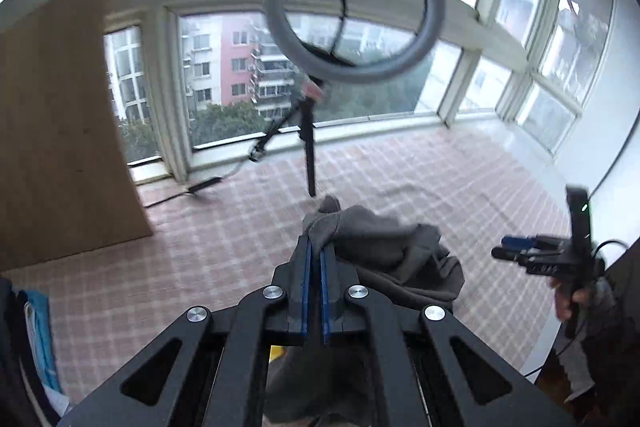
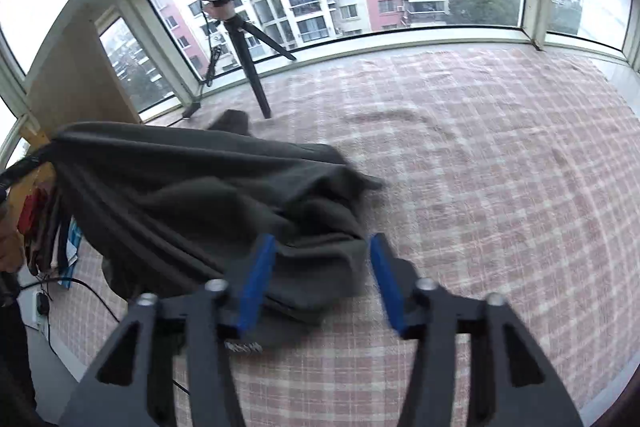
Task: Fold clothes
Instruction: 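Lift the sweatshirt off the pillow with both grippers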
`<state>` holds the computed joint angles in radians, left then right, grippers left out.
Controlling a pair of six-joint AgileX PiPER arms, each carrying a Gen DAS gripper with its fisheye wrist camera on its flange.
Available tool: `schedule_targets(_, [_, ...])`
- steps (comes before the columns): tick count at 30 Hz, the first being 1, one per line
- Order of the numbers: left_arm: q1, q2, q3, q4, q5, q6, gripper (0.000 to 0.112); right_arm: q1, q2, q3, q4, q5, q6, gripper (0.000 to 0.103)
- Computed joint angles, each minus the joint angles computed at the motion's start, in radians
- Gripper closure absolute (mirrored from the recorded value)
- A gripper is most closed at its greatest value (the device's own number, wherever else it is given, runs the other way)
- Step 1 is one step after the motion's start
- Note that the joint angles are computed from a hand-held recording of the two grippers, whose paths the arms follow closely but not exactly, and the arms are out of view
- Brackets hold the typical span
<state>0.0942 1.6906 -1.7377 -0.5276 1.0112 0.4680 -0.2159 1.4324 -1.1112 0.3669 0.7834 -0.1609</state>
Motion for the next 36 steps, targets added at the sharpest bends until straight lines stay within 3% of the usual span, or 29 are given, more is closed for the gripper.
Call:
schedule_targets(2, [0.154, -0.100, 0.086, -0.046, 0.013, 0.063, 0.109, -0.014, 0.007, 0.034, 0.090, -0.002, -0.062, 0.041])
schedule_targets(5, [0.307, -0.164, 0.222, 0.109, -0.040, 0.059, 0.108, 0.033, 0.047, 0.055, 0.129, -0.019, -0.066, 0.041])
schedule_targets(7, [0.364, -0.156, 0.290, 0.251, -0.057, -0.003, 0.109, 0.098, 0.076, 0.053, 0.115, -0.034, -0.028, 0.041])
schedule_targets(9, [0.414, -0.148, 0.344, 0.296, -0.061, -0.006, 0.112, 0.181, 0.116, 0.037, 0.108, -0.056, 0.015, 0.041])
schedule_targets(12, [0.456, -0.170, 0.413, 0.259, -0.068, 0.046, 0.111, 0.288, 0.187, -0.011, 0.116, -0.079, 0.050, 0.041])
schedule_targets(14, [0.447, -0.195, 0.438, 0.219, -0.058, 0.089, 0.105, 0.352, 0.256, -0.076, 0.072, -0.092, 0.117, 0.041])
schedule_targets(17, [0.427, -0.229, 0.446, 0.174, -0.030, 0.142, 0.104, 0.420, 0.369, -0.188, 0.000, -0.088, 0.220, 0.041])
schedule_targets(19, [0.396, -0.247, 0.447, 0.179, -0.031, 0.132, 0.104, 0.428, 0.413, -0.211, 0.076, -0.105, 0.189, 0.043])
schedule_targets(20, [0.394, -0.249, 0.441, 0.173, -0.024, 0.134, 0.104, 0.424, 0.423, -0.207, 0.157, -0.117, 0.135, 0.052])
schedule_targets(21, [0.393, -0.252, 0.434, 0.167, -0.017, 0.137, 0.104, 0.420, 0.435, -0.204, 0.239, -0.125, 0.080, 0.090])
schedule_targets(22, [0.395, -0.254, 0.430, 0.160, -0.011, 0.146, 0.104, 0.420, 0.427, -0.194, 0.306, -0.132, 0.023, 0.100])
schedule_targets(24, [0.402, -0.261, 0.436, 0.120, 0.014, 0.192, 0.106, 0.433, 0.382, -0.170, 0.362, -0.158, -0.048, 0.100])
schedule_targets(26, [0.406, -0.267, 0.453, 0.071, 0.048, 0.250, 0.104, 0.455, 0.316, -0.155, 0.308, -0.189, -0.044, 0.100])
schedule_targets(28, [0.366, -0.278, 0.502, 0.060, 0.068, 0.288, 0.095, 0.451, 0.264, -0.151, 0.289, -0.194, -0.038, 0.100])
schedule_targets(29, [0.326, -0.290, 0.537, 0.069, 0.061, 0.293, 0.090, 0.440, 0.245, -0.152, 0.291, -0.194, -0.032, 0.100])
schedule_targets(33, [0.129, -0.321, 0.661, 0.070, 0.034, 0.287, 0.089, 0.352, 0.207, -0.173, 0.459, -0.125, -0.093, 0.100])
schedule_targets(36, [-0.037, -0.332, 0.706, 0.080, -0.036, 0.247, 0.088, 0.386, 0.246, -0.300, 0.340, -0.087, -0.016, 0.100])
